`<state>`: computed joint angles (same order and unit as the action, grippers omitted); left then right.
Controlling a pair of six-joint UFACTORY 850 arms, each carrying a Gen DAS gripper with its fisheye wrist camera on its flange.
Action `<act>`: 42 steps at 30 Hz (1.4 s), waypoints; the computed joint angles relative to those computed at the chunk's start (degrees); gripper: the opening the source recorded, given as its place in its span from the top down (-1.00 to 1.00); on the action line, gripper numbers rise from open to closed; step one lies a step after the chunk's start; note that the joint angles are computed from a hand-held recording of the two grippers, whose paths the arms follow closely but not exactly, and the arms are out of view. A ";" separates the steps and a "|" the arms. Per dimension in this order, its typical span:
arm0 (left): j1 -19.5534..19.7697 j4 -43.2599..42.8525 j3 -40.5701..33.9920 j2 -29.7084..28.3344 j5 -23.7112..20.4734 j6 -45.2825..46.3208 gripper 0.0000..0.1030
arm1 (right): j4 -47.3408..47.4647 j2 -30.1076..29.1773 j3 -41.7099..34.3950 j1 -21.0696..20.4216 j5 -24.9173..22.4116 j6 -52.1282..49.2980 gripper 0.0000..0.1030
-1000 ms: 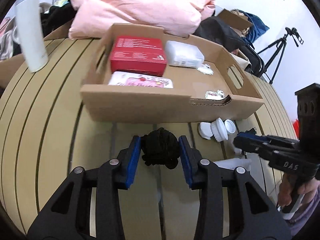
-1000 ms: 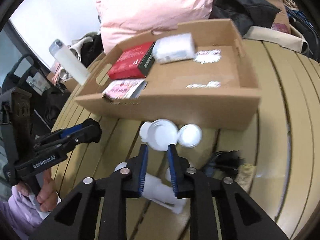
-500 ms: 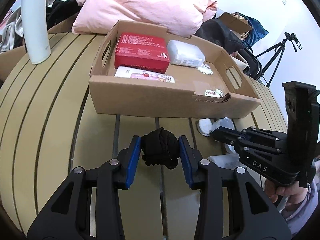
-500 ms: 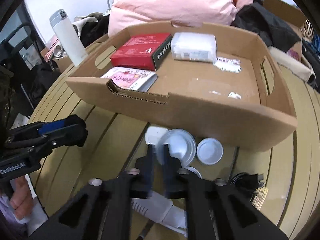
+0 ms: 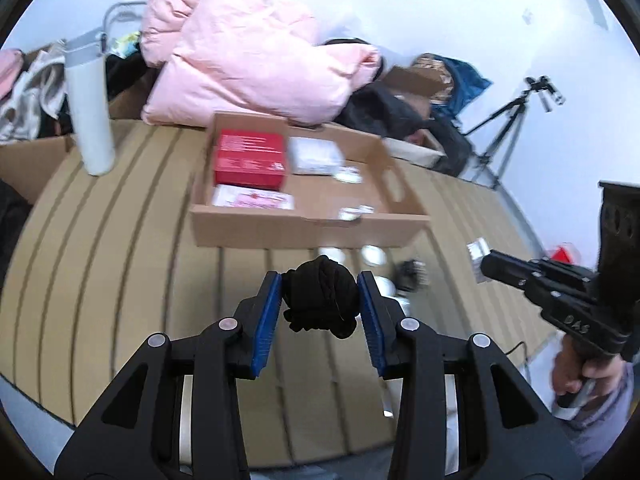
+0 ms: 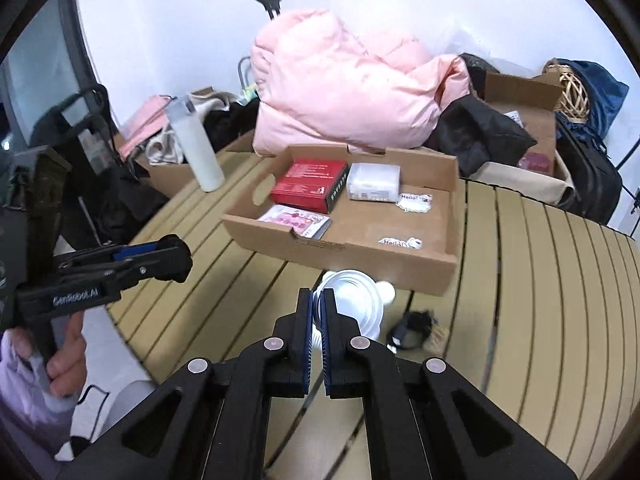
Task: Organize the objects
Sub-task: 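Drop the black item into the tray and open the right gripper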
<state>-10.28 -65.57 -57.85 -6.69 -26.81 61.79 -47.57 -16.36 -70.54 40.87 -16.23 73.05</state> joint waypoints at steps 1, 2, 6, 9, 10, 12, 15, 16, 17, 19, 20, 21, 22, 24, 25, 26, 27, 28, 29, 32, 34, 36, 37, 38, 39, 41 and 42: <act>-0.02 1.06 -0.15 0.32 -1.04 -1.39 0.32 | -1.64 1.02 0.76 0.46 -1.01 1.73 0.91; -0.28 1.86 -0.41 0.45 -1.07 -2.24 0.32 | -2.09 1.79 1.27 0.83 -2.11 2.38 0.91; -0.95 5.20 -5.54 -2.39 -6.25 -5.56 0.32 | 1.82 2.90 1.10 -0.22 -3.25 -0.37 0.91; -2.61 12.62 -15.54 -9.46 -9.16 -14.48 0.32 | 11.47 1.75 -1.54 -3.22 -2.32 -10.67 0.91; -3.05 14.09 -18.54 -11.67 -9.84 -16.02 0.32 | 16.42 0.53 -3.42 -4.75 -2.43 -15.70 0.91; -4.35 18.50 -25.81 -17.25 -10.42 -20.80 0.32 | 28.30 -3.13 -8.10 -8.06 -2.64 -27.64 0.92; -6.49 29.78 -39.31 -28.09 -11.92 -32.14 0.32 | 45.31 -11.05 -17.60 -12.77 -4.78 -43.93 0.91; -6.78 31.84 -43.26 -31.27 -13.67 -34.61 0.32 | 48.29 -14.51 -21.72 -14.00 -6.44 -46.23 0.91; -7.12 33.93 -48.53 -35.36 -15.78 -37.77 0.32 | 50.92 -19.32 -27.59 -15.06 -9.38 -48.69 0.91; -7.76 36.21 -56.47 -41.37 -18.49 -41.89 0.32 | 49.90 -25.71 -35.53 -16.08 -12.90 -47.60 0.91; -8.15 37.29 -60.38 -44.19 -19.89 -43.86 0.32 | 48.52 -29.42 -40.26 -16.56 -15.00 -46.41 0.91; -8.47 37.41 -63.85 -46.73 -20.92 -45.04 0.32 | 48.11 -32.94 -44.64 -17.19 -16.62 -45.17 0.91; -8.78 36.97 -67.46 -49.31 -22.19 -45.14 0.37 | 48.35 -35.12 -47.21 -17.74 -17.56 -44.15 0.91; -9.29 38.97 -74.00 -53.66 -22.67 -48.84 0.23 | 50.61 -39.43 -52.61 -19.04 -20.13 -43.26 0.90; -9.15 38.15 -76.58 -55.35 -23.74 -49.05 0.16 | 51.99 -40.61 -54.00 -19.72 -20.26 -43.77 0.89; -8.86 36.93 -78.82 -56.82 -25.09 -49.39 -0.03 | 53.76 -40.78 -53.88 -20.34 -19.29 -45.04 0.86; -8.52 35.26 -79.64 -57.42 -25.79 -49.12 -0.17 | 55.57 -40.16 -52.63 -20.88 -17.92 -46.19 0.70; -8.15 33.21 -78.74 -56.96 -25.43 -48.00 -0.20 | 56.68 -39.59 -51.67 -21.20 -17.04 -46.83 0.32; -7.90 31.41 -77.05 -55.94 -24.52 -46.41 -0.27 | 57.98 -38.45 -49.84 -21.53 -15.47 -47.77 0.07; -7.65 31.45 -72.78 -52.37 -21.79 -44.32 -0.32 | 61.74 -35.20 -45.43 -21.89 -12.45 -51.09 -0.53; -7.38 32.45 -69.93 -49.65 -20.83 -43.53 -0.36 | 56.60 -33.35 -43.95 -21.18 -12.12 -47.28 -0.53; -6.58 31.70 -64.51 -45.23 -19.37 -41.10 -0.46 | 53.99 -30.96 -42.04 -20.41 -12.39 -45.91 -0.53; -6.15 31.47 -60.96 -42.33 -18.13 -39.40 -0.49 | 53.79 -29.32 -40.58 -20.08 -12.80 -46.33 -0.53; -5.76 32.04 -57.61 -39.51 -16.83 -38.24 -0.50 | 52.71 -27.15 -38.52 -19.63 -13.04 -46.09 -0.53; -5.38 32.28 -54.02 -36.47 -15.37 -36.82 -0.55 | 50.98 -24.98 -36.28 -19.20 -12.93 -45.17 -0.53; -4.45 33.90 -46.56 -29.62 -13.01 -34.06 -0.75 | 46.66 -19.49 -31.03 -18.02 -12.83 -42.72 -0.53; -3.98 34.16 -44.21 -27.19 -12.68 -32.61 -0.83 | 44.85 -16.85 -28.84 -17.39 -13.48 -41.63 -0.54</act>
<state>-14.25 -31.40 -102.06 -33.89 -39.48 29.18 -2.72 -33.21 -99.38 23.48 -29.71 31.42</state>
